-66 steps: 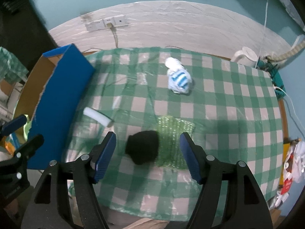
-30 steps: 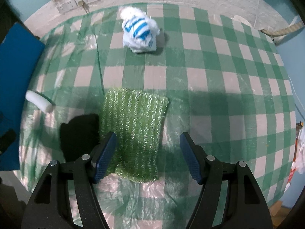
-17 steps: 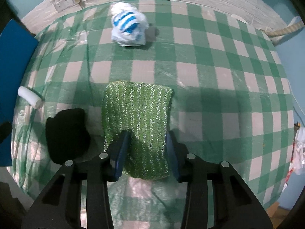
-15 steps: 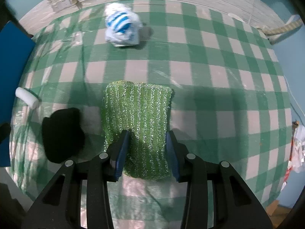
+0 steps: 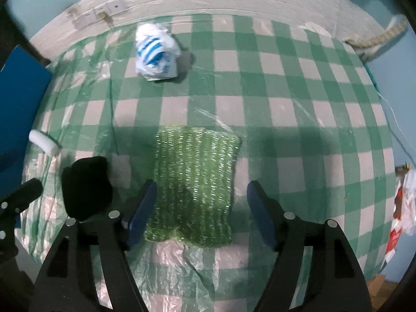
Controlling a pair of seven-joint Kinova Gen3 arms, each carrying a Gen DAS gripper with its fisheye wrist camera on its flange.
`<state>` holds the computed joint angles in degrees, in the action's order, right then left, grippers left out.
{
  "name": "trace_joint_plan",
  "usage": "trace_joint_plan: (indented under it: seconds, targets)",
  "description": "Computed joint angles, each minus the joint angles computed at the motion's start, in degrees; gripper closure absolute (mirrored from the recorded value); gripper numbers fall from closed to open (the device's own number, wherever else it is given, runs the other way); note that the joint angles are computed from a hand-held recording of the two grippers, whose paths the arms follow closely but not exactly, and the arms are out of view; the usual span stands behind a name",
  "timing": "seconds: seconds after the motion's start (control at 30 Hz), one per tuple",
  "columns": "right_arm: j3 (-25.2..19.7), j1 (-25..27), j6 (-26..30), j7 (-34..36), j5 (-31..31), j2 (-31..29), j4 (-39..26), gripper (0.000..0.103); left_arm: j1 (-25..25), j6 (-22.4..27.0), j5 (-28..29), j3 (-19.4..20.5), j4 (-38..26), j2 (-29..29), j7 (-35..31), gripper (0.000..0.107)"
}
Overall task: Organize soft objects
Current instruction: 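Grasp the green mesh pad with the right gripper while the left gripper grasps the black beanie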
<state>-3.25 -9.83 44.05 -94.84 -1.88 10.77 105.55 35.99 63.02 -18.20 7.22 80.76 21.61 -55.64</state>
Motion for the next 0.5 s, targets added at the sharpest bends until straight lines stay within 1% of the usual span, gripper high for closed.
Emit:
trace_joint_plan:
  seconds: [0.1, 0.17, 0.3, 0.37, 0.4, 0.47, 0.5]
  targets:
    - [-0.5, -0.4, 0.0, 0.0, 0.3, 0.8, -0.3, 0.031, 0.3, -0.1, -0.3, 0.0, -0.1, 0.2, 0.0, 0.038]
    - [-0.4, -2.6, -0.3, -2.2, 1.3, 1.3, 0.1, 0.031, 0.3, -0.2, -0.3, 0.0, -0.1, 0.3, -0.1, 0.038]
    - [-0.4, -3.0, -0.4, -3.0, 2.4, 2.6, -0.1, 0.03, -0.1, -0.7, 0.3, 0.1, -0.2, 0.5, -0.6, 0.036]
    - [-0.3, -3.1, -1.5, -3.4, 2.8, 2.5, 0.5, 0.031, 0.0, -0.8, 0.5, 0.1, -0.4, 0.7, -0.7, 0.035]
    - [-0.3, -3.1, -1.8, -3.5, 3.0, 2.4, 0.6, 0.033, -0.1, -0.9, 0.6, 0.1, -0.5, 0.8, -0.9, 0.035]
    - [0.3, -4.9, -1.3, -5.6, 5.1, 2.5, 0.1, 0.053, -0.2, -1.1, 1.1, 0.3, -0.6, 1.0, -1.5, 0.034]
    - [0.6, -5.0, -1.3, -5.7, 5.8, 2.0, 0.5, 0.059, -0.3, -1.2, 1.4, 0.3, -0.7, 1.1, -1.8, 0.034]
